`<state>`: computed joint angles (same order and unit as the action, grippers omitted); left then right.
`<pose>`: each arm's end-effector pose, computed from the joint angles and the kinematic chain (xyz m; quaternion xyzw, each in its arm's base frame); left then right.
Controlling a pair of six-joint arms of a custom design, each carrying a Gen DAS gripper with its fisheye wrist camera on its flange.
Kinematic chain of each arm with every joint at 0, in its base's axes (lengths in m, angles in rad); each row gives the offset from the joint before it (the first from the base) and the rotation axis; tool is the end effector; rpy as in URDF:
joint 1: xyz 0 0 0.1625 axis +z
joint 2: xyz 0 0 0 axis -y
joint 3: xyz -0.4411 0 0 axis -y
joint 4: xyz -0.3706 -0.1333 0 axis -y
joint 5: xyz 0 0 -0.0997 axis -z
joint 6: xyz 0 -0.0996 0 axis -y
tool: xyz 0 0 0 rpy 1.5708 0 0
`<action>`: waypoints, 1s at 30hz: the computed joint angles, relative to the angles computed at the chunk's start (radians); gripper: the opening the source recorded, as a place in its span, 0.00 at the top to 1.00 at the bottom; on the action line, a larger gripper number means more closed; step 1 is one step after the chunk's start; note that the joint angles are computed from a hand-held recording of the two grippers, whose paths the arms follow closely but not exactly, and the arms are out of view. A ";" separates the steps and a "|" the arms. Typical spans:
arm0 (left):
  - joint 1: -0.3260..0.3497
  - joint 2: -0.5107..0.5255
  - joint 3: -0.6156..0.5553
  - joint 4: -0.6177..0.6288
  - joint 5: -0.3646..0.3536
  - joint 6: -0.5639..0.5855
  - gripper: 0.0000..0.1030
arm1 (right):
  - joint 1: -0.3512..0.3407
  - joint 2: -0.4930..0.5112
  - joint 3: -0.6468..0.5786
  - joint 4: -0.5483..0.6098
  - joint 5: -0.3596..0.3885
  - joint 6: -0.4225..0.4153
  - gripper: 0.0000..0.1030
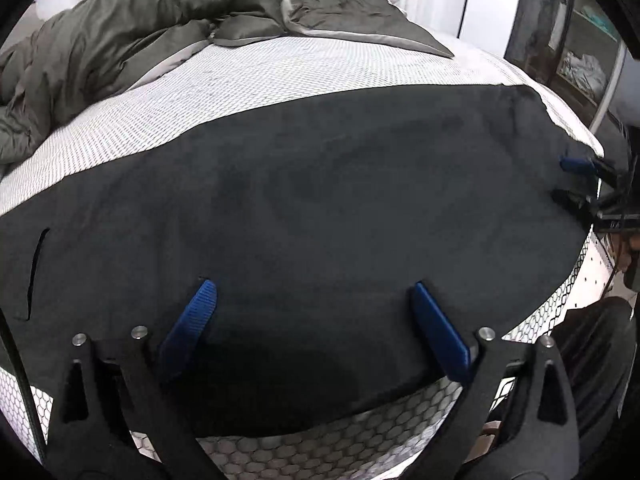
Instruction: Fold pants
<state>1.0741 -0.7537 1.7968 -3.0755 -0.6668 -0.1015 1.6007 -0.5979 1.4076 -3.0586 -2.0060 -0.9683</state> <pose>-0.1118 -0.6502 0.1334 0.0739 0.8783 -0.3219 0.3457 0.1138 -0.7514 0.1347 0.3777 -0.8429 0.1976 0.3284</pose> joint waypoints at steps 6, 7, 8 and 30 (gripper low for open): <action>0.024 -0.035 0.052 -0.064 0.002 -0.039 0.02 | -0.075 0.026 -0.015 -0.437 -0.058 -0.125 0.11; 0.029 -0.041 0.057 -0.077 -0.001 -0.027 0.02 | -0.090 0.010 -0.008 -0.422 -0.045 -0.075 0.10; 0.033 -0.043 0.058 -0.084 -0.002 -0.017 0.02 | -0.104 -0.019 0.007 -0.365 -0.013 0.001 0.10; -0.074 0.117 -0.141 -0.129 -0.024 0.138 0.01 | 0.051 -0.031 0.142 -0.102 0.188 0.111 0.09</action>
